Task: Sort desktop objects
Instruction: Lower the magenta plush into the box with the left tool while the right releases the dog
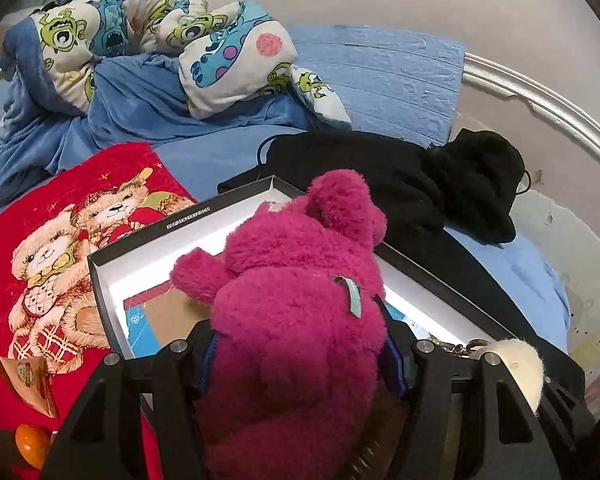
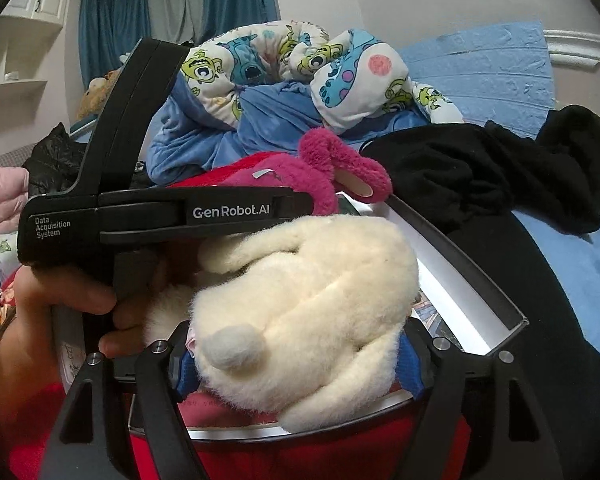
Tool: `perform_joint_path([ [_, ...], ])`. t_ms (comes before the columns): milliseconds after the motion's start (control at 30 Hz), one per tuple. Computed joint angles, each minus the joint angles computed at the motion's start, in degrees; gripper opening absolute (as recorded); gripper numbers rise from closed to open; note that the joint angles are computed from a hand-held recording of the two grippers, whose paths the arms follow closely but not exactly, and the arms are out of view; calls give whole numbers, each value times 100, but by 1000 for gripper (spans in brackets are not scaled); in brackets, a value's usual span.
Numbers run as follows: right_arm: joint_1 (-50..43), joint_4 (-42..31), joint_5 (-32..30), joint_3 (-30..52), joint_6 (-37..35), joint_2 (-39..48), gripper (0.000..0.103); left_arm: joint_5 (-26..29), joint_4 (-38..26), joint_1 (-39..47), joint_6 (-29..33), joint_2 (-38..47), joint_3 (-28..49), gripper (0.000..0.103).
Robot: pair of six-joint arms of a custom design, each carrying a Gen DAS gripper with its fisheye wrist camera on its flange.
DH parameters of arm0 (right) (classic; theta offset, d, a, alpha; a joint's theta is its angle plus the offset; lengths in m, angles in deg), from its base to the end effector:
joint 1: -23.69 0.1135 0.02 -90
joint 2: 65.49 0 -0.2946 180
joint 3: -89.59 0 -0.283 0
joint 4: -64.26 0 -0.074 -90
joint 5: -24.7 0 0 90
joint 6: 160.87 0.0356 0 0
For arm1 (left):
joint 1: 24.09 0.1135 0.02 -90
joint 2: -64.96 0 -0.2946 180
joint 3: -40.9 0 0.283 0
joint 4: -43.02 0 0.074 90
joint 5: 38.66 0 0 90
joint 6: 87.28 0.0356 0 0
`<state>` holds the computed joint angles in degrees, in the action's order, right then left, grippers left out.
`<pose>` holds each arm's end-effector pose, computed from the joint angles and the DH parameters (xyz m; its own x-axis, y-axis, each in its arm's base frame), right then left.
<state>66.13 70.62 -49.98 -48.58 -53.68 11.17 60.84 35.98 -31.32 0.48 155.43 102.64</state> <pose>0.2127 0.1817 0.1869 -0.4778 -0.0506 -0.8770 -0.3540 0.9248 0.1395 0.3555 -0.0510 0.2083 -0.5895 0.0359 -0.8070 0.2341 0.9637 -0.1281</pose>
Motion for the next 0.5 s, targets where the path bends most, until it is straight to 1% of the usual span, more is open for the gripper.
perform_joint_path([
  [167,-33,67,-22,-30,-17,0,76,-70,20,-21,-8,-50,-34,66],
  [300,-11,129,45,-46,-42,13,77,-337,236,-89,12,-155,-176,66],
  [400,43,161,195,-78,-25,4,80,-472,337,-135,45,-228,-260,66],
  [467,36,197,195,-108,-9,-19,82,-481,351,-139,39,-265,-283,68],
  [500,23,226,176,-129,-1,-31,85,-510,356,-148,40,-280,-293,73],
])
